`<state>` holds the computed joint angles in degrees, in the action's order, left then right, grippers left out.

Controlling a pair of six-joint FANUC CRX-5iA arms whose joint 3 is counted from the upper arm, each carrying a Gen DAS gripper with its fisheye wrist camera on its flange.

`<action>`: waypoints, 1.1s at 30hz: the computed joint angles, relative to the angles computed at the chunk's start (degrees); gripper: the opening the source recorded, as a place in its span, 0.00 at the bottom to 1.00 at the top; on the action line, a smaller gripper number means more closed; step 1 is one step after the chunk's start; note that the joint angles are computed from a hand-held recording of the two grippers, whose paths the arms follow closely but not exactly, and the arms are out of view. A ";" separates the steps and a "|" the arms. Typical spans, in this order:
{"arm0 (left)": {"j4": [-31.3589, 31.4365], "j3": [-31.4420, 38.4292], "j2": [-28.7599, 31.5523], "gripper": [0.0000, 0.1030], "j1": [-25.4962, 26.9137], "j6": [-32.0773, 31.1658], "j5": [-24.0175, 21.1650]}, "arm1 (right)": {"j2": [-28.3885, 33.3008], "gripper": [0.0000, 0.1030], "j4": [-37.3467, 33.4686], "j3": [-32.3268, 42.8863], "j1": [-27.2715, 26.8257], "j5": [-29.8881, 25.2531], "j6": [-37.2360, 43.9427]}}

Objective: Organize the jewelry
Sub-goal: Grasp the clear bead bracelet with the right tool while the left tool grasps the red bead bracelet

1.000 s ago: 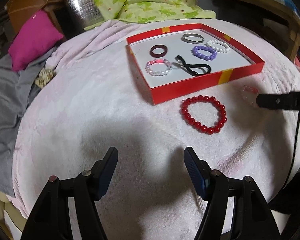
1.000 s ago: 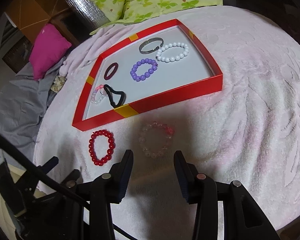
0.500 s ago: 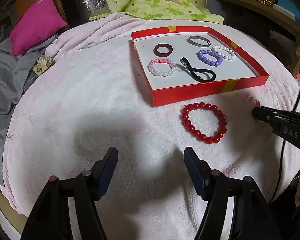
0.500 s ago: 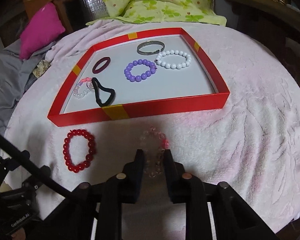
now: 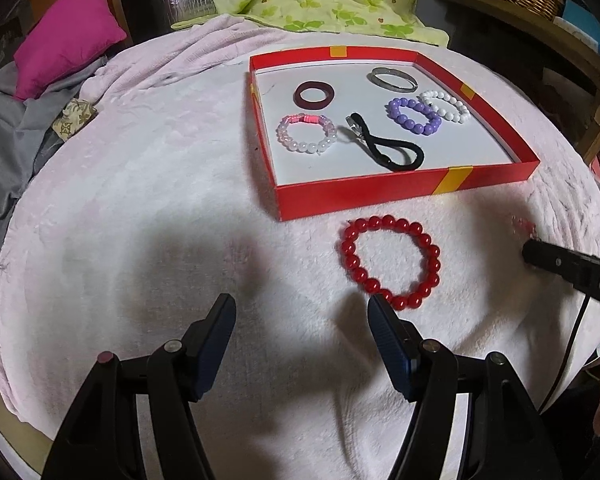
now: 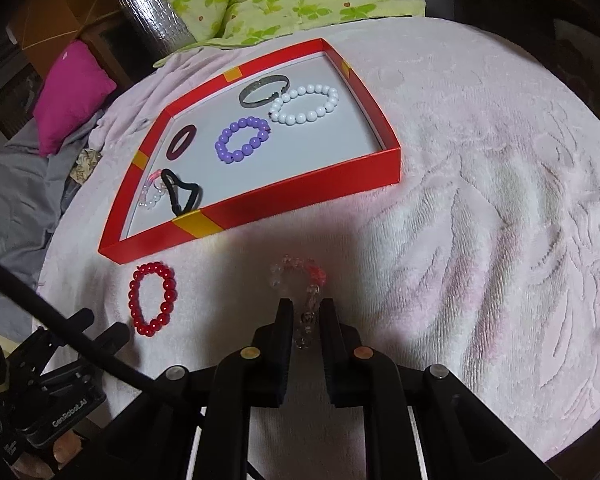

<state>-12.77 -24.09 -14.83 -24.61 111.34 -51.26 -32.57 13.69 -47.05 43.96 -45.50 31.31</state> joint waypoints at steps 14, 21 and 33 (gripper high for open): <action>-5.12 3.75 4.85 0.65 -3.87 4.37 2.13 | 0.14 0.15 0.91 -0.43 0.34 0.49 -0.58; 2.18 0.16 2.90 0.11 -1.90 -4.97 7.10 | -1.41 0.14 1.60 -1.38 0.98 2.71 -1.11; 16.13 -7.18 -2.40 0.07 5.16 -18.02 8.68 | 0.47 0.14 -0.92 -0.02 1.92 4.65 2.50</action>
